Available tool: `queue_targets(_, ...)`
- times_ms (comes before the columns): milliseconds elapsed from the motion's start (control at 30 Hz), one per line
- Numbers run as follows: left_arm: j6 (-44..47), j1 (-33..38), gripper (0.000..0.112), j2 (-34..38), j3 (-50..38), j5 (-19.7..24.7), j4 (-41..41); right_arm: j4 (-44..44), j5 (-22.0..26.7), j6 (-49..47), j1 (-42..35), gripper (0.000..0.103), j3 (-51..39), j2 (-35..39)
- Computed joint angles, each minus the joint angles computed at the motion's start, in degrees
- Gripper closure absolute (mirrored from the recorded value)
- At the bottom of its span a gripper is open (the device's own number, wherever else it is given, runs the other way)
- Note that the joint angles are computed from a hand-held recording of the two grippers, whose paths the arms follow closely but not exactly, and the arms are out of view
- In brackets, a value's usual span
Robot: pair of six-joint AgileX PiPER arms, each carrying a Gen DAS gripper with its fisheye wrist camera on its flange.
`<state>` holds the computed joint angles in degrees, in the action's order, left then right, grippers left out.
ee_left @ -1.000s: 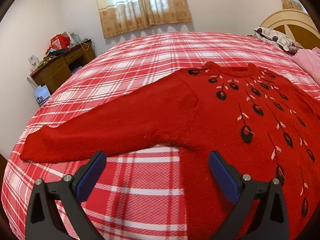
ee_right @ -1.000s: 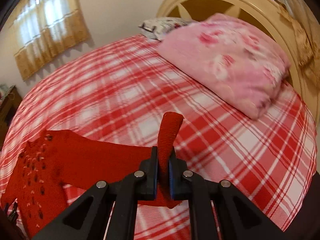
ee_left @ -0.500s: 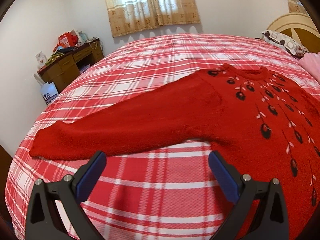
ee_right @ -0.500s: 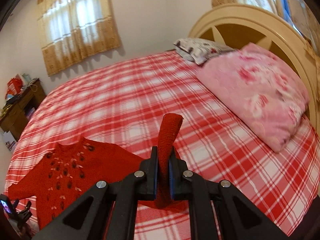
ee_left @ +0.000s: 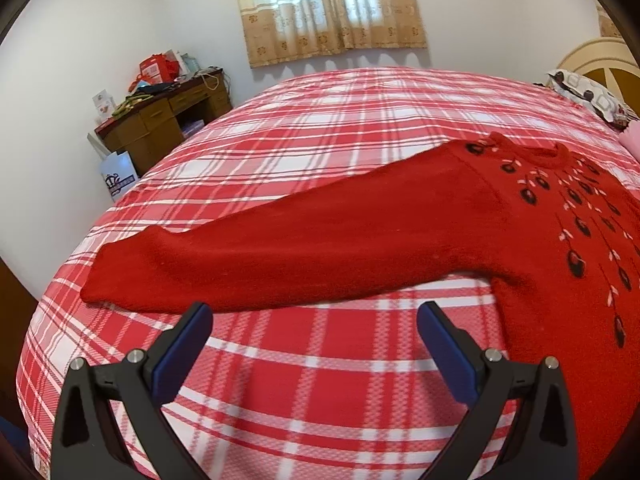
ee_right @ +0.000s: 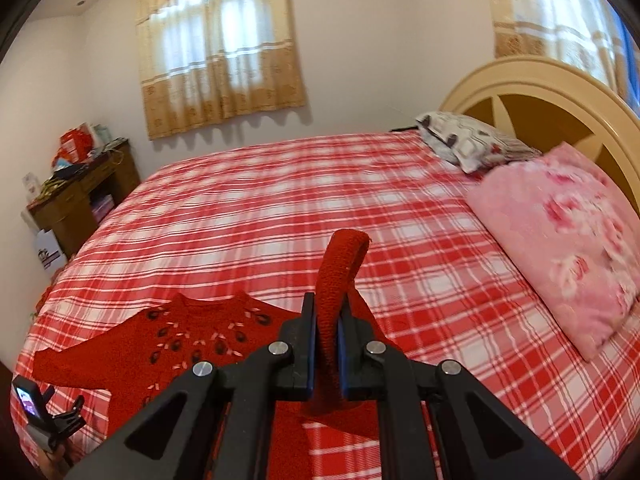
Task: Fold small clothes
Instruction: 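Lift the cuff with the right tool, fold sleeve across the body, release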
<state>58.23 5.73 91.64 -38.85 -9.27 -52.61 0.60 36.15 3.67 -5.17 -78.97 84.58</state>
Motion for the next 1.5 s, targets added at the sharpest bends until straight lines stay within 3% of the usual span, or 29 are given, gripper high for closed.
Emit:
queue_targets(667, -17.07, 12.53, 0.009, 1.83, -1.73, 1.21, 21.02, -11.18, 3.71, 7.07, 19.83, 0.095, -13.17, 9.06)
queue_targets(1033, -27.75, 15.83, 0.009, 2.28, -1.31, 1.76, 33.06, -14.36, 6.42, 7.67, 31.36, 0.095, -23.90, 20.58)
queue_targets(1167, -30.66, 17.17, 0.009, 2.68, -1.12, 1.63, 36.35, -17.34, 3.64, 12.37, 35.13, 0.095, -24.45, 27.02)
queue_targets(1400, -34.04, 18.44, 0.009, 2.56, 0.27, 1.29, 40.90, -9.65, 0.87, 12.12, 36.80, 0.095, -27.25, 40.86)
queue_targets(1500, -33.20, 18.92, 0.009, 2.93, 0.48, 1.04, 40.64, 2.00, -1.04, 3.45, 35.74, 0.094, -27.91, 44.79)
